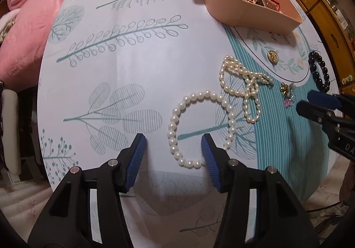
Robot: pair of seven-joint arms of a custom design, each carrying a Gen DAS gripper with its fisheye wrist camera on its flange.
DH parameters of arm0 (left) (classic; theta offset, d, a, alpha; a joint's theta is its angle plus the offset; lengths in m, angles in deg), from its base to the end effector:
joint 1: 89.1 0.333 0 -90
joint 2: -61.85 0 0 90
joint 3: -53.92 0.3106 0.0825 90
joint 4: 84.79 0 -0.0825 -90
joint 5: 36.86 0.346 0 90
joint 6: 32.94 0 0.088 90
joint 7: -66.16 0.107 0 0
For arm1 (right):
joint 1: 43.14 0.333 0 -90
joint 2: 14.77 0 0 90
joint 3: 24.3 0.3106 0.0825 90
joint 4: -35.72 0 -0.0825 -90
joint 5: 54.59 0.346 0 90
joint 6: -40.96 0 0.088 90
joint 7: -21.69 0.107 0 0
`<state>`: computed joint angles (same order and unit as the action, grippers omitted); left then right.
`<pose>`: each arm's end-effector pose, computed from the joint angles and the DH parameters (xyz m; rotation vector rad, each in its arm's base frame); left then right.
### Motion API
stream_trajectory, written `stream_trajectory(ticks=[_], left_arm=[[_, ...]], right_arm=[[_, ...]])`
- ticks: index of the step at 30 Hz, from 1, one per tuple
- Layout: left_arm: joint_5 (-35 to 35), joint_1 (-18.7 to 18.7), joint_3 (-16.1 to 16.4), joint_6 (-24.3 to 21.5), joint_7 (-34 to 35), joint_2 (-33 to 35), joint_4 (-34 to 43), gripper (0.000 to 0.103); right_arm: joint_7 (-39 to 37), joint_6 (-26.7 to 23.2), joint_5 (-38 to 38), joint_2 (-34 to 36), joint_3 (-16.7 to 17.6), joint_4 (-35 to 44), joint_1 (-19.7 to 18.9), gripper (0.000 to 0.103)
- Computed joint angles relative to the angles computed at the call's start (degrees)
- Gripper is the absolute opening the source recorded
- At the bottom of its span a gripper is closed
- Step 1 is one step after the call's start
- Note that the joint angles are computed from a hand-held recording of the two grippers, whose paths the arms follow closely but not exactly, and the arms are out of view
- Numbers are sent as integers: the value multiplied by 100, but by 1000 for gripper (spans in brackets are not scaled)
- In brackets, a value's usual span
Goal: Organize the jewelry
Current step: 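Move the left tool to the pearl bracelet, then grasp the pearl bracelet with the left tool while the right tool grasps the flower brooch, then lower the pearl bracelet into the box with the left tool while the right tool drops the flower brooch in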
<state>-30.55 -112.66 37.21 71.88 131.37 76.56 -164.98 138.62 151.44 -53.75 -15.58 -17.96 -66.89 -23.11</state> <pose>0.4886 -0.3712 0.5804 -1.8464 2.4338 -0.2626 0.4804 0.2397 0.5622 -2.1021 2.1312 -0.0536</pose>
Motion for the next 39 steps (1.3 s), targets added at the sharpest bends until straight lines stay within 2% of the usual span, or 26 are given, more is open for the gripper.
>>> stream_trajectory(ticks=[4,8,10,11,12,13,15,19,24,30,35,39], left_arm=[[118,-73,9,-48,-40,191,248,49],[185,-100,39,-70,-116,264,371,45],[211,-105,48,-41,-170,246,346,43],[221,-108,53,-31,-202,251,358,38],[216,-83,60,39,-211,179,243,28],[242,-87,62,60,-239,176,242,22],[278,-92,56,75,-253,163,211,6],[276,-92,46,61,-293,119,172,5],[-393,161,17,427,-379,-172,-205,5],[-531,214,3,578,-374,-306,-65,5],[-501,148,-16,512,-357,-132,561,5],[-379,-7,-30,308,-291,258,1442,5]], right_arm=[[29,199,-81,184,-7,61,14,45],[-6,254,-293,391,0,170,98,45],[16,305,-515,443,11,179,172,40],[-4,313,-582,453,15,176,203,38],[-51,316,-699,490,25,207,241,29],[-68,298,-799,508,29,224,277,20],[-98,292,-859,537,26,254,323,20],[-118,467,-581,413,-15,94,288,19],[-78,685,-497,162,-24,-82,211,19],[70,805,-486,-30,-12,-46,93,19],[155,873,-521,-228,4,6,3,19],[196,888,-547,-336,19,64,-79,19]])
